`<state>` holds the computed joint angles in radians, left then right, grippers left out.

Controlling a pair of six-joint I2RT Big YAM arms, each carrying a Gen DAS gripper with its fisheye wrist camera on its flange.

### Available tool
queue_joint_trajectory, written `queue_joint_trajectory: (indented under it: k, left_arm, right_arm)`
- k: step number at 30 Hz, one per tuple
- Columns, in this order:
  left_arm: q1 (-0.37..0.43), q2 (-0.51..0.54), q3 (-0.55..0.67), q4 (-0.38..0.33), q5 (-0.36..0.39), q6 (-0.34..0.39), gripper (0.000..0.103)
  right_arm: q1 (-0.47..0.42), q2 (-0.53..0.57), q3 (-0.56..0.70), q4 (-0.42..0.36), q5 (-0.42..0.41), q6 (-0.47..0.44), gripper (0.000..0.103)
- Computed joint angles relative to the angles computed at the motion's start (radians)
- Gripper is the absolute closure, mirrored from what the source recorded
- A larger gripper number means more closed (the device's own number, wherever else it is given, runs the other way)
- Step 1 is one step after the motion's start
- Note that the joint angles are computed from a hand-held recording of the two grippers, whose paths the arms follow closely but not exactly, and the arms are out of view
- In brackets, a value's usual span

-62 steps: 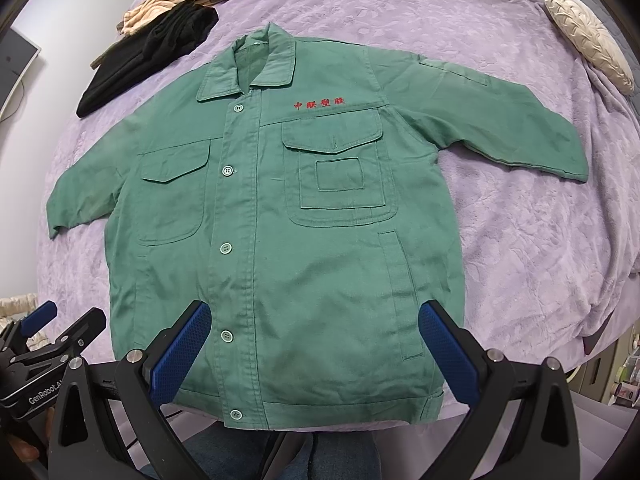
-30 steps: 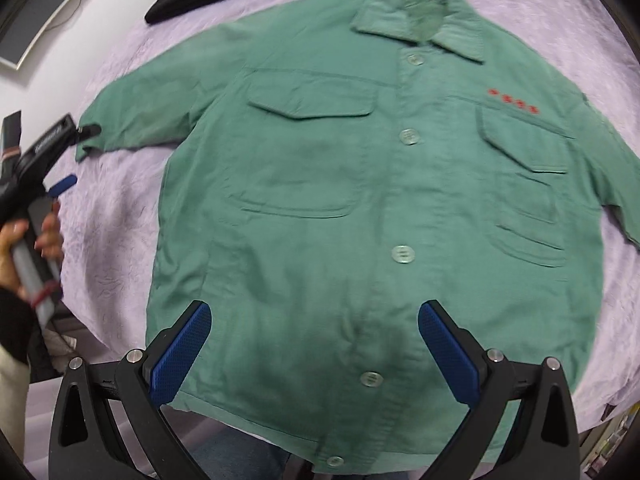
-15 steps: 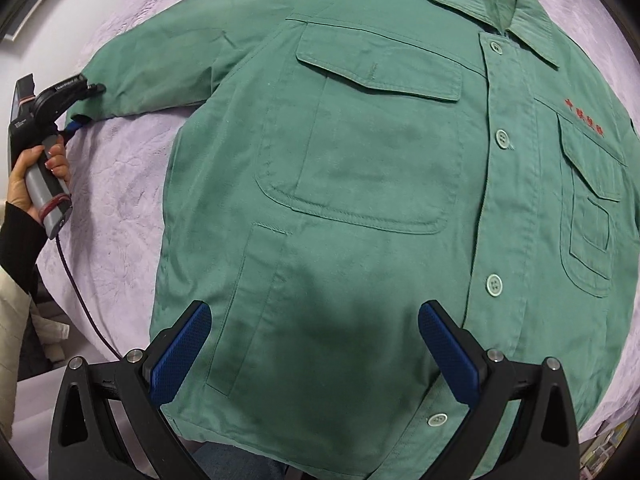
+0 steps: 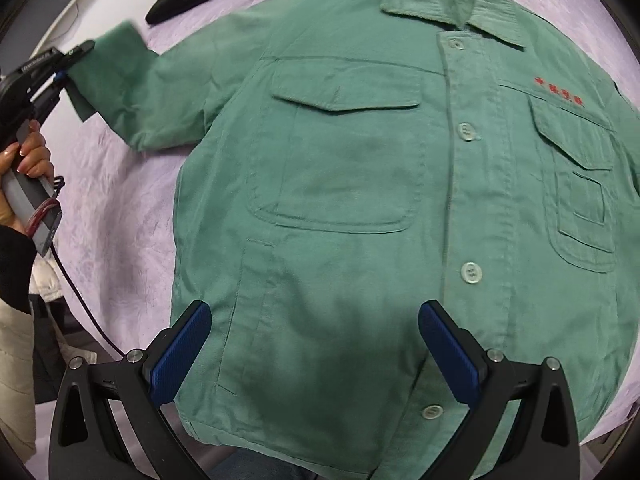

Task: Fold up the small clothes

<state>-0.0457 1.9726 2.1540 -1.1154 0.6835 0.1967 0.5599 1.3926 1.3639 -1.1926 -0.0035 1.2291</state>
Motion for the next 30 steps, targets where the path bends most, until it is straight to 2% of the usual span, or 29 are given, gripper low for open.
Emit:
queue_joint_trajectory:
  k: [4,8,12,15,17,19,20,21,22,24,28,30]
  left_arm:
    - [-0.125,-0.112,-0.121,0.015,0.021,0.067,0.095]
    - [-0.277,-0.198,-0.284,0.02,-0.046,0.137,0.094]
    - [-0.416,-0.267,-0.498,0.079,-0.233,0.203,0.094]
    - [-0.473,-0.298,-0.622,0.146,-0.404,0.242,0.094]
    - [-0.487,-0.319,-0.676,0.187,-0.454,0.268,0.092]
    - [-0.481,-0.342,-0.706,0.196,-0.442,0.299,0.049]
    - [-0.48,-0.357,-0.721,0.206,-0.436,0.304,0.012]
    - [-0.475,-0.385,-0.747,0.237,-0.435,0.313,0.005]
    - [-0.468,-0.415,-0.773,0.261,-0.426,0.342,0.005]
    - [-0.453,-0.445,-0.799,0.263,-0.427,0.39,0.005]
    - [-0.367,-0.5,-0.827,0.222,-0.411,0.399,0.005]
    - [-0.307,-0.512,-0.839,0.228,-0.435,0.39,0.005]
  right_arm:
    - [-0.02,-0.127,-0.107,0.023,0.044,0.058,0.0]
    - [-0.053,-0.236,-0.215,0.031,0.08,0.122,0.0]
    - [-0.103,-0.318,-0.318,0.012,0.076,0.171,0.0]
    - [-0.124,-0.355,-0.368,0.004,0.083,0.194,0.0]
    - [-0.143,-0.373,-0.385,-0.009,0.094,0.189,0.0]
    - [-0.158,-0.372,-0.386,-0.018,0.113,0.175,0.0]
    - [-0.174,-0.37,-0.382,-0.022,0.124,0.155,0.0]
    - [-0.19,-0.364,-0.374,-0.021,0.134,0.132,0.0]
    - [-0.206,-0.354,-0.364,-0.018,0.147,0.104,0.0]
    - [-0.239,-0.302,-0.316,-0.003,0.185,0.02,0.0]
    - [-0.233,-0.17,-0.19,0.028,0.275,-0.218,0.0]
    - [-0.221,-0.098,-0.138,0.093,0.279,-0.333,0.0]
